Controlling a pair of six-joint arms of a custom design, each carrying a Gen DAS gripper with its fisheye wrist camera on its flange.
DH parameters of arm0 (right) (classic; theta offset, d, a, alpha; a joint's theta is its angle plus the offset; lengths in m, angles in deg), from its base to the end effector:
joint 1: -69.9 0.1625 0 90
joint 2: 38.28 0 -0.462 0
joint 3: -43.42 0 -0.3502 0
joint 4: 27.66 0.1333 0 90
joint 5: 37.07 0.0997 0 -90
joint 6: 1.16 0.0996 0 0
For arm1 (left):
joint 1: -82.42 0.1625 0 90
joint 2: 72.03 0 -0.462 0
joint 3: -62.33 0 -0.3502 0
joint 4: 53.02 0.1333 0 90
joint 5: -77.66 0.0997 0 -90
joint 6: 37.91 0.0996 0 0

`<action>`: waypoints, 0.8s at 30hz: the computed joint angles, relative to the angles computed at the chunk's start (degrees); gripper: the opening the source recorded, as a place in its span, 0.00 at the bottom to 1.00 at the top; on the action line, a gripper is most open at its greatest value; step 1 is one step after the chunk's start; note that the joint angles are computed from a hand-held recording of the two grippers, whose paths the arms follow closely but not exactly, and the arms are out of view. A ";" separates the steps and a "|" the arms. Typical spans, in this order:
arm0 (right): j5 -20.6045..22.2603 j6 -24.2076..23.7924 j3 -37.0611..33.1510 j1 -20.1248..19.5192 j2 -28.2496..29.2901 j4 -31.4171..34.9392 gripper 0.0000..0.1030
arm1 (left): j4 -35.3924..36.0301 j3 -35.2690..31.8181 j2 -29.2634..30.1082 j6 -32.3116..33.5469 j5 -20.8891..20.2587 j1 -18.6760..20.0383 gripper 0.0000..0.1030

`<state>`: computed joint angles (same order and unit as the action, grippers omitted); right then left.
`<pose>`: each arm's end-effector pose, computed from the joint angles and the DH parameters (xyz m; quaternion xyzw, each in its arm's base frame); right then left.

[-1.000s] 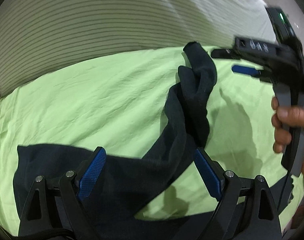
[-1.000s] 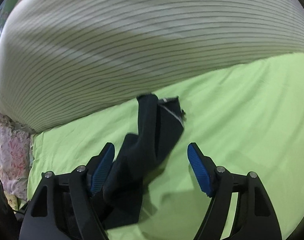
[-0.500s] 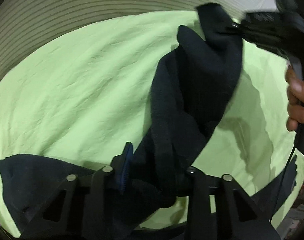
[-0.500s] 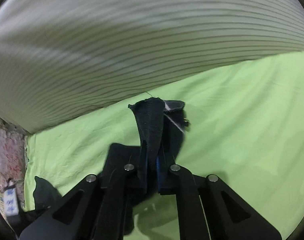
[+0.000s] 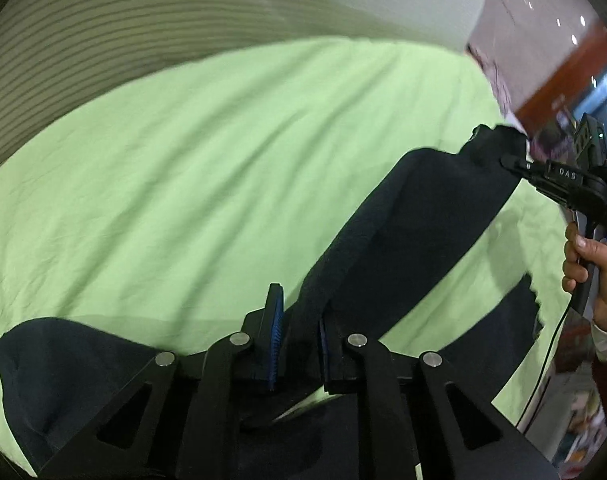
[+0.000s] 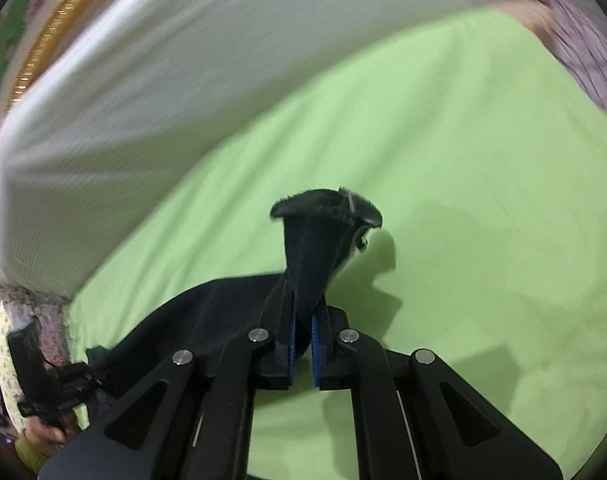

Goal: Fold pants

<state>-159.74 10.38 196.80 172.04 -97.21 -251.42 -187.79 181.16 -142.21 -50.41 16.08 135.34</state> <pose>0.1496 -0.3172 0.2074 -0.0899 -0.9042 0.3703 0.1930 -0.1462 -0.4931 0.2401 0.2143 0.9449 -0.0731 0.2365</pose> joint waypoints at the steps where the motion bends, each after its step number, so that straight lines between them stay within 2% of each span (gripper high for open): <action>1: -1.51 0.88 1.27 -0.56 0.43 -0.17 0.08 | 1.27 -0.26 0.45 -0.36 -0.01 -0.17 0.21; 3: -2.73 2.39 4.12 -1.98 1.57 -2.29 0.10 | 2.93 -0.18 0.67 -0.61 0.71 -0.86 0.28; 5: -4.66 2.92 6.59 -2.47 2.41 -4.86 0.16 | 3.57 -0.44 0.86 -0.35 1.64 -1.55 0.35; 7: -7.45 2.51 7.70 -2.20 1.38 -4.76 0.21 | 4.89 -1.92 0.89 -0.73 1.59 -1.60 0.51; 9: -8.60 2.97 7.07 -0.90 1.56 -4.77 0.22 | 4.55 -2.91 1.12 0.01 2.08 -1.39 0.53; 11: -6.94 0.81 6.54 -1.74 -1.54 -3.71 0.36 | 4.36 -3.21 1.53 0.14 2.24 -1.54 0.59; 12: -4.63 -1.12 6.46 -3.37 -3.77 -3.15 0.42 | 4.12 -3.72 2.17 0.44 2.15 -1.47 0.61; 13: -2.78 -2.45 5.46 -4.45 -5.21 -1.88 0.53 | 3.43 -3.64 2.62 0.93 2.08 -1.44 0.62; 15: -1.40 -5.05 2.92 -5.03 -4.95 -1.09 0.55 | 2.58 -4.12 4.46 2.64 2.74 -1.66 0.63; 16: 0.44 -7.23 2.17 -6.75 -6.60 0.36 0.55 | 2.30 -4.48 5.45 3.57 3.47 -1.60 0.64; 18: 3.57 -8.29 -0.70 -9.39 -8.75 7.73 0.55 | 1.87 -5.55 8.17 4.87 4.68 -1.97 0.64; 21: 6.17 -10.60 -4.19 -12.31 -9.56 14.29 0.55 | 2.31 -7.57 11.22 7.34 5.77 -0.87 0.65; 24: 7.03 -12.59 -7.98 -14.12 -8.73 21.09 0.55 | 3.65 -9.69 13.57 8.66 4.49 0.68 0.70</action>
<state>-152.72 -2.21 188.82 157.92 -105.94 -230.33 -184.14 171.47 -128.63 -41.75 20.57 136.02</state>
